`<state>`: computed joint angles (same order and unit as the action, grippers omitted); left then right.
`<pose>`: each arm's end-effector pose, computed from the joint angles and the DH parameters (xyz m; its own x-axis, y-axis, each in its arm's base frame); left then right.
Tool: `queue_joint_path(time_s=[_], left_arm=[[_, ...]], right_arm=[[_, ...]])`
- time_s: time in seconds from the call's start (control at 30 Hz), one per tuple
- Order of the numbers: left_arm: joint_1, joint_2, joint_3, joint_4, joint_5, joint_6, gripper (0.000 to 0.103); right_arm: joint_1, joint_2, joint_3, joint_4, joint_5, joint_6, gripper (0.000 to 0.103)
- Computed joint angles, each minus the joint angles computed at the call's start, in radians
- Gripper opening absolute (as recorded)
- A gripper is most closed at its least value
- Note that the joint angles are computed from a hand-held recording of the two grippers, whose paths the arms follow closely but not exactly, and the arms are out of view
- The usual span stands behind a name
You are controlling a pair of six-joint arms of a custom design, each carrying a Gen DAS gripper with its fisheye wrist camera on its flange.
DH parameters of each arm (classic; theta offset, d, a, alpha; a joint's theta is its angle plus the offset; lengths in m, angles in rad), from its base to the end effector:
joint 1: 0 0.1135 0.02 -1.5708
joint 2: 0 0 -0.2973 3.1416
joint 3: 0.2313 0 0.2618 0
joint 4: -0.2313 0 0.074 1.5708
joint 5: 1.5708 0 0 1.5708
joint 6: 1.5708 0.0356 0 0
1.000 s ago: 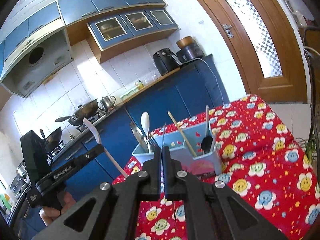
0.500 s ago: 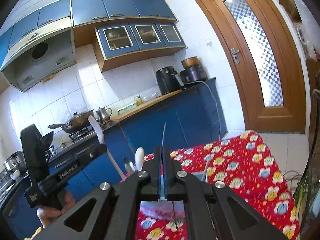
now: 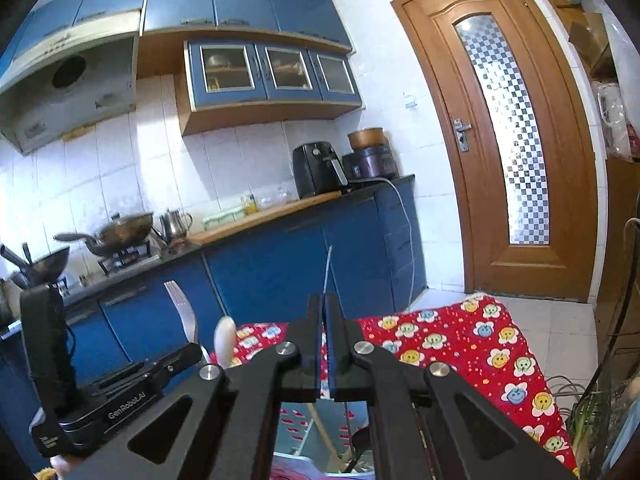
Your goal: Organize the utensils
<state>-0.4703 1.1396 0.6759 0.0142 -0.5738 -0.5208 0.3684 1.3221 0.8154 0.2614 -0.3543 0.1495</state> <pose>0.2263 -0.0934 0.2781 -0.3085 -0.3119 -0.8986 -0.2406 0.9396 -0.2435 0.2782 0.1206 0.3044 -0.3211 0.0258 -0.9467 -0.6107 0.7584 0.2278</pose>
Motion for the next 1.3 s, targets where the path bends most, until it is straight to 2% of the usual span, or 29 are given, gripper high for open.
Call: queue_joint_path(time_s=[0.23, 0.4, 0.47, 0.57, 0.67, 0.83, 0.97, 1.17, 1.3], left_arm=[[-0.002, 0.037, 0.0, -0.036, 0.024, -0.049, 0.006], [-0.011, 0.037, 0.005, -0.073, 0.029, -0.074, 0.008], [-0.019, 0.029, 0.005, -0.089, 0.018, -0.084, 0.018], [-0.029, 0.014, 0.004, -0.107, 0.011, -0.091, 0.031], [-0.056, -0.007, 0.006, -0.138, -0.021, -0.101, 0.036], [-0.101, -0.049, 0.004, -0.2, -0.062, -0.137, 0.042], [-0.135, -0.081, 0.001, -0.263, -0.094, -0.17, 0.046], [-0.219, -0.128, 0.003, -0.394, -0.164, -0.261, 0.053], [-0.289, -0.134, 0.022, -0.521, -0.213, -0.356, 0.055]], right_arm=[[0.002, 0.06, 0.009, -0.058, -0.016, -0.023, 0.004], [-0.008, 0.044, -0.003, -0.071, -0.043, -0.014, 0.007], [-0.006, 0.022, -0.013, -0.072, -0.041, -0.015, 0.014], [-0.007, -0.027, -0.041, -0.071, -0.047, -0.015, 0.015], [-0.009, -0.07, -0.061, -0.078, -0.051, -0.011, 0.017], [-0.016, -0.141, -0.094, -0.109, -0.071, -0.011, 0.026], [-0.011, -0.202, -0.125, -0.154, -0.07, -0.029, 0.028], [-0.006, -0.297, -0.173, -0.229, -0.066, -0.042, 0.036], [0.002, -0.355, -0.2, -0.282, -0.051, -0.058, 0.041]])
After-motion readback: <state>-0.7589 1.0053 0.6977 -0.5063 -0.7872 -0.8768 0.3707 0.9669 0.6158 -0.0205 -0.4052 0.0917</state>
